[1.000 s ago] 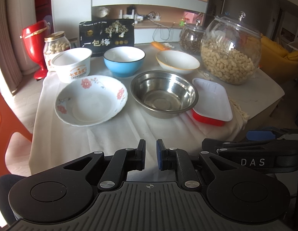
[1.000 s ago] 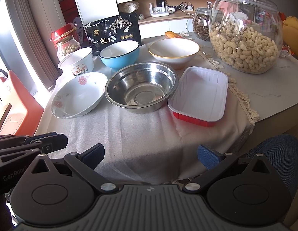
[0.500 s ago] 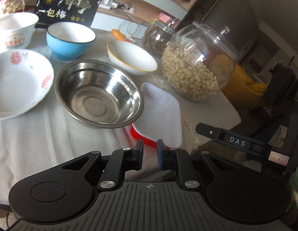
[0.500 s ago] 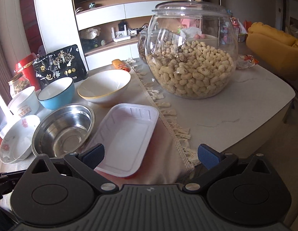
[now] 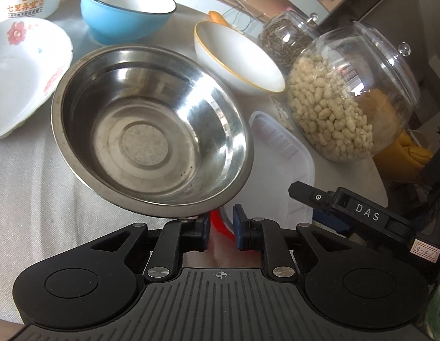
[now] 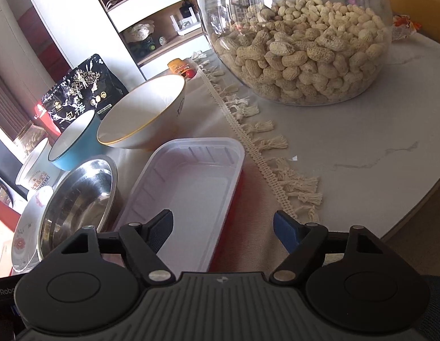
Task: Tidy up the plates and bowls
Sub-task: 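Move the left gripper to the steel bowl rim and close on it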
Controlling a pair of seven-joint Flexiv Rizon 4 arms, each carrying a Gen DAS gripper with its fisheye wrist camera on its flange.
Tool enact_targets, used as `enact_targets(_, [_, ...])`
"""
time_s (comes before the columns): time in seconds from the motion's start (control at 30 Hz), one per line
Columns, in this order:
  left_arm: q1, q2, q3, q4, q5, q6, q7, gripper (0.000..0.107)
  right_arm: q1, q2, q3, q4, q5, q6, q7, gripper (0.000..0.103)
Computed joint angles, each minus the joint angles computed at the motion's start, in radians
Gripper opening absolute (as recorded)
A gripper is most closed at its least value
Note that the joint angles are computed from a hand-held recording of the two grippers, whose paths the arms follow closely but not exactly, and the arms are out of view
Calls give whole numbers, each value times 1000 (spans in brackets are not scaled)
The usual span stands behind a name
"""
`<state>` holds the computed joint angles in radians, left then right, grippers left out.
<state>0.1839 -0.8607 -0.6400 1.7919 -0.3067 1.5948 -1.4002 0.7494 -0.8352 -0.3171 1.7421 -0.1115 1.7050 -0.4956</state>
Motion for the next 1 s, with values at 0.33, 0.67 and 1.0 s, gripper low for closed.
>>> enact_targets(0.33, [-145, -106, 34, -230, -75, -167, 141, 26, -138, -16, 90, -56, 23, 21, -39, 69])
enact_targets(0.67, [-53, -116, -95, -171, -160, -173, 367, 27, 76, -57, -207, -17, 56, -14, 57, 69])
enact_targets(1.0, [299, -162, -403, 97, 33, 254, 454, 27, 227, -64, -328, -31, 83, 62, 16, 84])
